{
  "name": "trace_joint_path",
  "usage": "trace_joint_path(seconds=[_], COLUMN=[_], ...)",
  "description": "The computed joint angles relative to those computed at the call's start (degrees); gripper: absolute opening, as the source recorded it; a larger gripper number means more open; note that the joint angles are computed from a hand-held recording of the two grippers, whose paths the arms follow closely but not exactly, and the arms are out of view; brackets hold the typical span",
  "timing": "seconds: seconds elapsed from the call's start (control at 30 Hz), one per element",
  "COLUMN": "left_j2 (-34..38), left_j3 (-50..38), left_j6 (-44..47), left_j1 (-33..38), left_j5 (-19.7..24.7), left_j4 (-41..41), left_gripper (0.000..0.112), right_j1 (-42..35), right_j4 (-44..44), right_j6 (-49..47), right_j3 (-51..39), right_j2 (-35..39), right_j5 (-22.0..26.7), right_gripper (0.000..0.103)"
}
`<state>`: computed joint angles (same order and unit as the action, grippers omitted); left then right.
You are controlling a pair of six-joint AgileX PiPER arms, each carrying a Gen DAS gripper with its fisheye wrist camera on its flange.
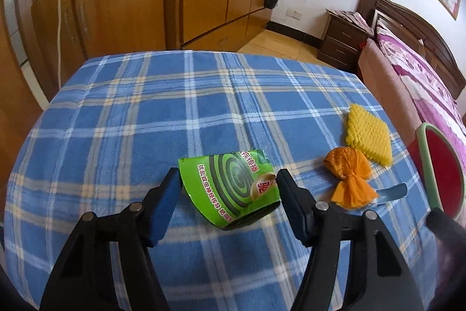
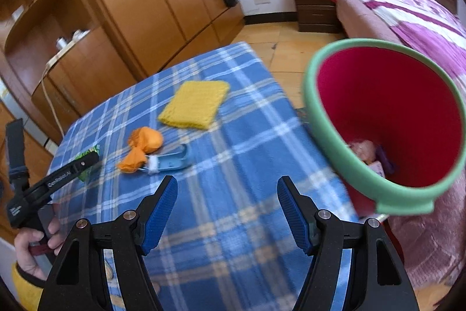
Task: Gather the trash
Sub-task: 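Grasp the green mosquito-coil packet with the left tool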
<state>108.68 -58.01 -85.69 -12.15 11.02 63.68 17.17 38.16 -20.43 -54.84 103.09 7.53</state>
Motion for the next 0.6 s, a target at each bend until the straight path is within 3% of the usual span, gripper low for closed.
trace_joint_path(seconds=[0.17,0.23,0.33,0.4,0.6], left_j2=[-2.45,-2.95,-3.16,-3.22,-3.04], left_j3=[3.48,4.43,5.03,5.35,5.68], left_j6=[-3.97,-7.21,-9.05,-9.26,-12.15], left_j1=[0.29,0.35,0.77,1.30,1.90], left_j5=[-1.44,-1.88,-2.46,-3.17,-4.03], left_j4=[1.08,3.71,5.06,4.91,7.69], left_gripper=[0.067,0.067,0.067,0.067,0.067], right_j1=[1.78,2.74,4.49,5.91,8.35], right_j4=[-3.87,-8.45,-18.29,-26.33,-36.86], right_j6=[2.52,6.49,15.04,22.16,30.13], right_j3=[-5.96,-8.10,-11.11,-12.87,-17.34], right_j2=[5.27,7.05,9.63,11.09,14.22], right_j5=[3.17,3.77,4.23,4.06,5.24], right_gripper=[0.072,0.073,0.081,0.081,0.081])
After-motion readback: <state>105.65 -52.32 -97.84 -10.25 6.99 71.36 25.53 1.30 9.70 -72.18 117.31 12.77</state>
